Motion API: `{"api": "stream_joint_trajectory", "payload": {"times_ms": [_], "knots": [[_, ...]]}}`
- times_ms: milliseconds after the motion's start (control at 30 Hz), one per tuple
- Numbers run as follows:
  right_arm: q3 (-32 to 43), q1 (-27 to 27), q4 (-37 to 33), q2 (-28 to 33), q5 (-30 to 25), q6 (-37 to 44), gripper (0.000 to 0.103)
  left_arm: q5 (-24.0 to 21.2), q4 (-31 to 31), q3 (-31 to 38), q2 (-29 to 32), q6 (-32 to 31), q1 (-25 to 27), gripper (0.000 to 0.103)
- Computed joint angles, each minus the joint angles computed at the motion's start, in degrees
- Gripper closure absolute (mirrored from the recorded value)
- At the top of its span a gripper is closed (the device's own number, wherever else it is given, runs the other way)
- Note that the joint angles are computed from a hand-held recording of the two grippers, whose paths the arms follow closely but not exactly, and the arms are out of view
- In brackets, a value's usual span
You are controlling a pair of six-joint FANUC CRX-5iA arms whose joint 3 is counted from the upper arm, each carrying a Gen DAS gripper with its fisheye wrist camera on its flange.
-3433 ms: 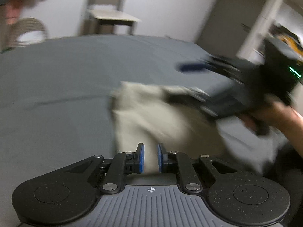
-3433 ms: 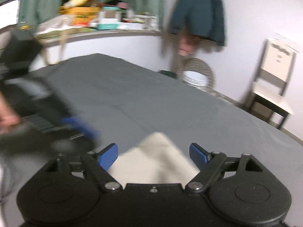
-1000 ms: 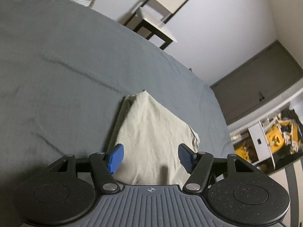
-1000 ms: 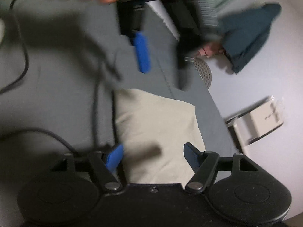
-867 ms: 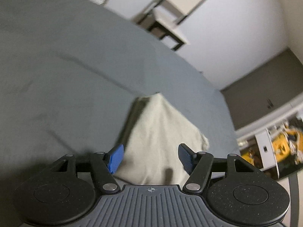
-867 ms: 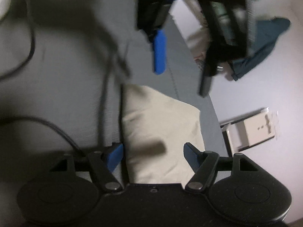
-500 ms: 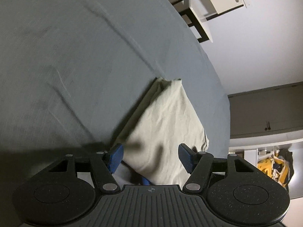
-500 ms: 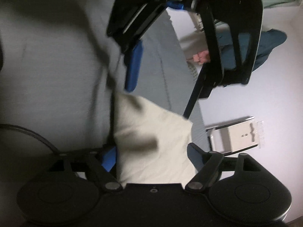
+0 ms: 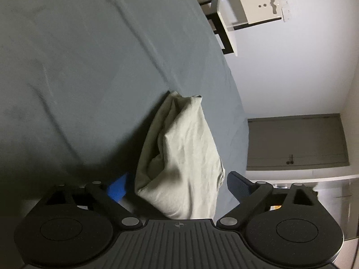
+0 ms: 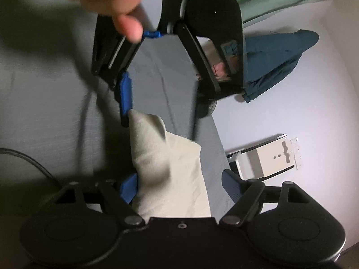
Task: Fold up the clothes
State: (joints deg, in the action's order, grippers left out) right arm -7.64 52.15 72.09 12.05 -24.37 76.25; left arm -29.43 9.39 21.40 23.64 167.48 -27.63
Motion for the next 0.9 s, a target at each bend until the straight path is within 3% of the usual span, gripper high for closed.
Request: {"api": "stream_joint_trajectory", "payload": {"times_ms": [167, 300, 467, 567, 733, 833, 900], "knots": [[1.4, -0.3, -4.6, -0.3, -0.4, 2.0, 0.026, 3.8, 7.1, -1.5, 2.2, -2.9, 0.1, 0.010], [4.8, -0.5, -9.4, 1.2, -1.5, 4.0, 0.025, 10.7, 3.8, -2.6, 2.3, -0.1, -0.7, 0.010], [6.7, -0.1, -15.7, 1.2, -2.6, 8.9, 0.025, 9.4, -2.5, 2.3, 4.6, 1.7, -1.5, 0.011], [7.4, -0.2, -18.5, 0.9, -3.0, 11.1, 0.024, 9.3, 0.4, 3.5, 6.3, -2.3, -1.8, 0.012], [10.0, -0.3, -22.7, 1.2, -4.2, 13.5, 0.021, 10.6, 0.7, 6.3, 9.2, -2.3, -1.9, 0.054], [11.7, -0.2, -26.2, 1.3, -5.1, 16.5, 0.021, 8.9, -3.5, 8.7, 10.1, 1.0, -2.1, 0.073], [13.5, 0.1, -31.0, 1.2, -6.8, 20.4, 0.020, 6.7, -7.8, 10.9, 10.6, 4.3, -2.4, 0.079]]}}
